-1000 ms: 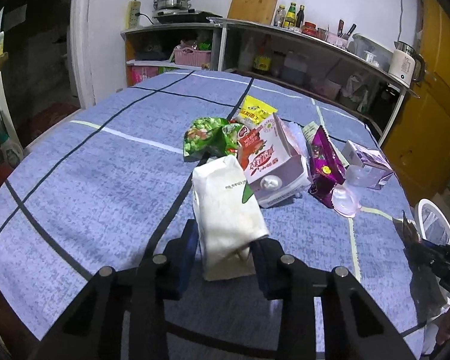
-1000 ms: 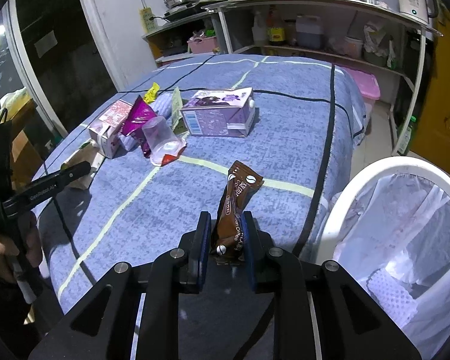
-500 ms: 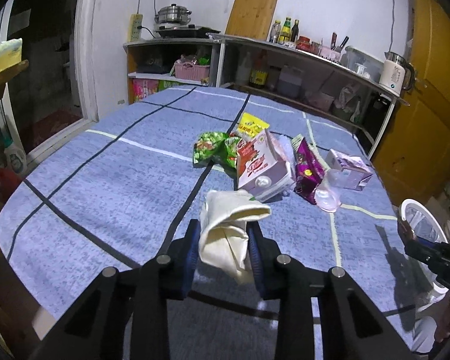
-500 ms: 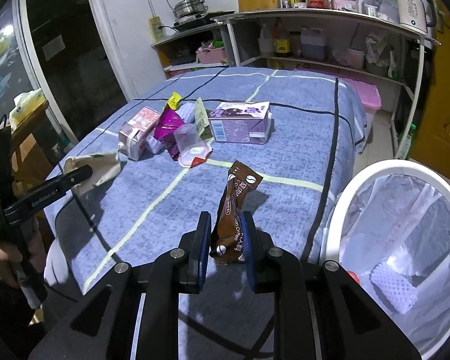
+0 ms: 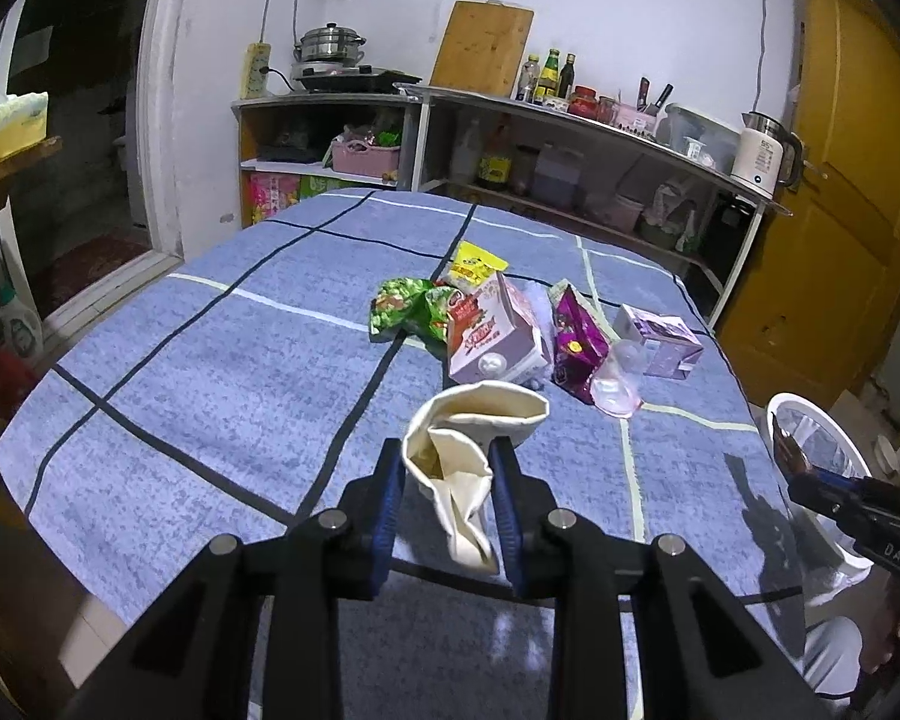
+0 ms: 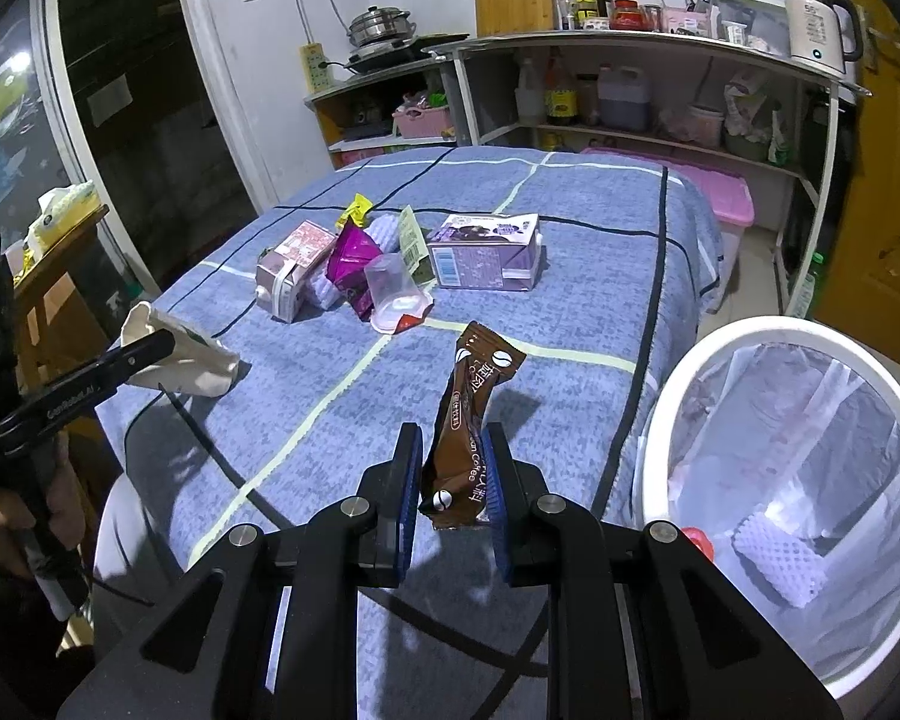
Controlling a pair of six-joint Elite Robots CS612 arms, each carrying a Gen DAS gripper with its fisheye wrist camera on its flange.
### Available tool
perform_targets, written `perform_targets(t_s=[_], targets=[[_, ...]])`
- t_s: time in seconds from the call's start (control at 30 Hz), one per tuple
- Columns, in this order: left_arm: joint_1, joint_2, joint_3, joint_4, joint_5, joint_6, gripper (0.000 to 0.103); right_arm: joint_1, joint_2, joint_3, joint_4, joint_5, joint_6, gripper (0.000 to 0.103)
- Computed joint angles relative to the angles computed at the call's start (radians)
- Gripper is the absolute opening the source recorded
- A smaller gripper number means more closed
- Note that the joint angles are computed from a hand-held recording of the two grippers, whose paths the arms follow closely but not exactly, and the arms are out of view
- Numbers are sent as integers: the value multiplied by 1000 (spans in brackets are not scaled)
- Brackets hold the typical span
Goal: Collect trash
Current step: 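Carry the wrapper and paper bag over the bin and open both tools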
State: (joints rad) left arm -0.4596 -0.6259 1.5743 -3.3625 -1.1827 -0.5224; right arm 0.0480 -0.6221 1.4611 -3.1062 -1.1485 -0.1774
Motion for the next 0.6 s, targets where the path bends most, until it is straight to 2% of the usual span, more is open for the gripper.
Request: perform_targets(t_s=[0.37, 0.6], targets=[[-8, -12, 12, -64, -11, 39, 29, -4, -11, 19, -29, -2, 11, 21], [-13, -13, -4, -91, -58, 72, 29, -9, -22, 37, -59, -5, 26, 21]])
